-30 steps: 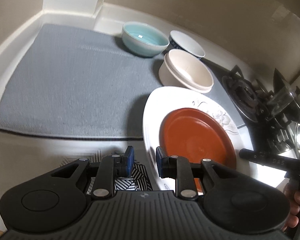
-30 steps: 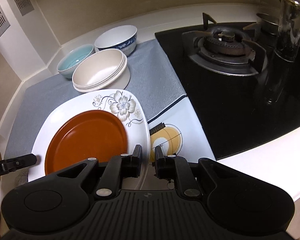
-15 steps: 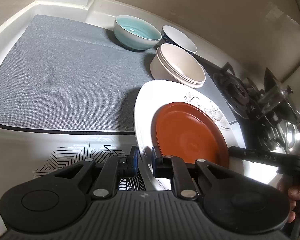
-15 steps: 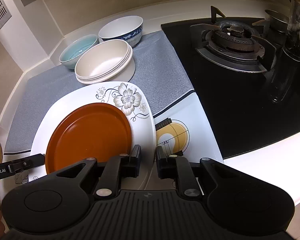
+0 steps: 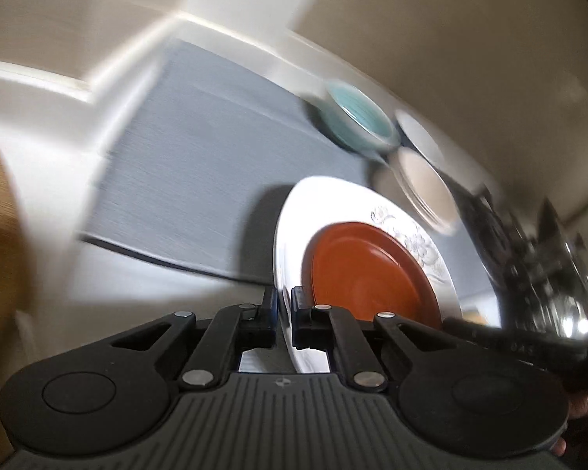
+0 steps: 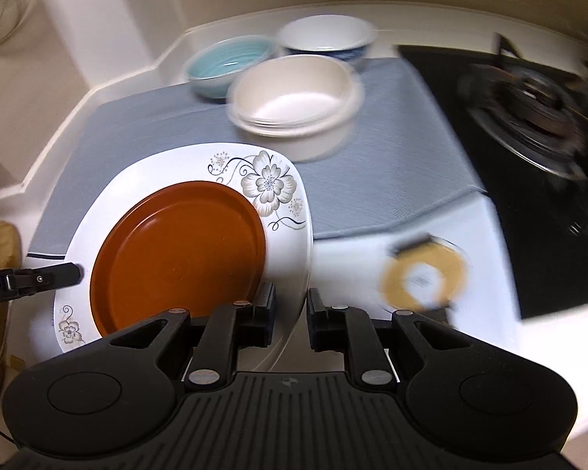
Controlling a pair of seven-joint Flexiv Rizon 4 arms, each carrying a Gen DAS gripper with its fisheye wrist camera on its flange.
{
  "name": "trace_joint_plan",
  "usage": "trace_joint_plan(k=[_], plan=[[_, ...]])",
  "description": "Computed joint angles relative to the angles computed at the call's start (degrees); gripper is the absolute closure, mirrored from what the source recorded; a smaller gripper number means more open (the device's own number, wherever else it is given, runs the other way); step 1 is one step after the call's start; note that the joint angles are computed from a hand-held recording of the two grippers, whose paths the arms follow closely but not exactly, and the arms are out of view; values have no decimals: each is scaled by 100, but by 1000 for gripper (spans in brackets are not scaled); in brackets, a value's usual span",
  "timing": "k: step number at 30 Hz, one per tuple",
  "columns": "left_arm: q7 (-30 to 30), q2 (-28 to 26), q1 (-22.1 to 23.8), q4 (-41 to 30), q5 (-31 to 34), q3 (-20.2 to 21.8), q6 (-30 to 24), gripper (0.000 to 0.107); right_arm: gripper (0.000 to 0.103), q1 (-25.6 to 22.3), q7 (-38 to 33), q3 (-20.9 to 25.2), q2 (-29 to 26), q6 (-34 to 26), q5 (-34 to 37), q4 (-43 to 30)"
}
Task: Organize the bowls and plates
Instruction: 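Lift the whole plate stack with both grippers and carry it beside the mat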
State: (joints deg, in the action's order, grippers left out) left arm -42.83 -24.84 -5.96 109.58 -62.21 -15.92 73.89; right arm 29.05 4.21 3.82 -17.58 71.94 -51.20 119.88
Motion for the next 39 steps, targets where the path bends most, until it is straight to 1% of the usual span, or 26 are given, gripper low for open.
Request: trace_joint_plan(k=[3, 7, 9, 12, 14, 17, 19, 21, 25, 27, 29, 30, 32, 34, 36, 39], plan=[[-261, -141, 41, -137, -40, 91, 385, 100, 86, -10, -712, 145, -466, 31, 426, -622], [-733, -340, 179, -302, 199, 123, 945, 100, 85, 16, -1870, 388, -1057, 68, 1186, -1461], [-923, -408, 359, -362, 294, 52, 1015, 100, 84, 53, -2254, 441, -1271, 178, 1454, -1733], [-1067, -380, 612, -295, 402, -144, 1037, 97, 83, 189, -2484, 354, -1430, 246, 1731, -1965], [-992, -301, 727, -157, 425, -306, 1125, 97, 83, 300, -2493, 242, -1428, 246, 1914, -1988], [-997, -170, 819, 39, 456, -429, 1107, 97, 83, 430, -2555, 110, -1357, 386, 2122, -1863], [-906, -108, 856, 136, 430, -485, 1080, 97, 83, 540, -2580, 11, -1332, 360, 2150, -1853], [-787, -109, 820, 188, 445, -509, 1234, 96, 82, 640, -2546, -84, -1320, 332, 2143, -1849], [-1095, -276, 712, 53, 820, -384, 1367, 95, 83, 709, -2497, -195, -1381, 381, 2147, -1880], [-1237, -360, 763, -36, 1049, -377, 1385, 95, 83, 763, -2430, -268, -1423, 447, 2123, -1908], [-1394, -399, 841, -111, 1242, -367, 1276, 95, 83, 831, -2323, -379, -1445, 582, 2076, -1875], [-1590, -398, 790, -157, 1403, -240, 1150, 95, 83, 820, -2308, -369, -1447, 615, 2102, -1867], [-1725, -343, 807, -100, 1591, -214, 1142, 95, 83, 774, -2298, -298, -1401, 630, 2206, -1821], [-1857, -251, 822, 8, 1738, -203, 1215, 95, 83, 947, -2039, -543, -1237, 816, 2081, -1557], [-2115, -157, 748, 117, 1926, -76, 1298, 92, 83, 1206, -1649, -939, -1013, 1010, 1795, -1203], [-2526, -48, 467, 222, 2444, 306, 1500, 87, 82, 1633, -818, -1644, -612, 1139, 996, -643]])
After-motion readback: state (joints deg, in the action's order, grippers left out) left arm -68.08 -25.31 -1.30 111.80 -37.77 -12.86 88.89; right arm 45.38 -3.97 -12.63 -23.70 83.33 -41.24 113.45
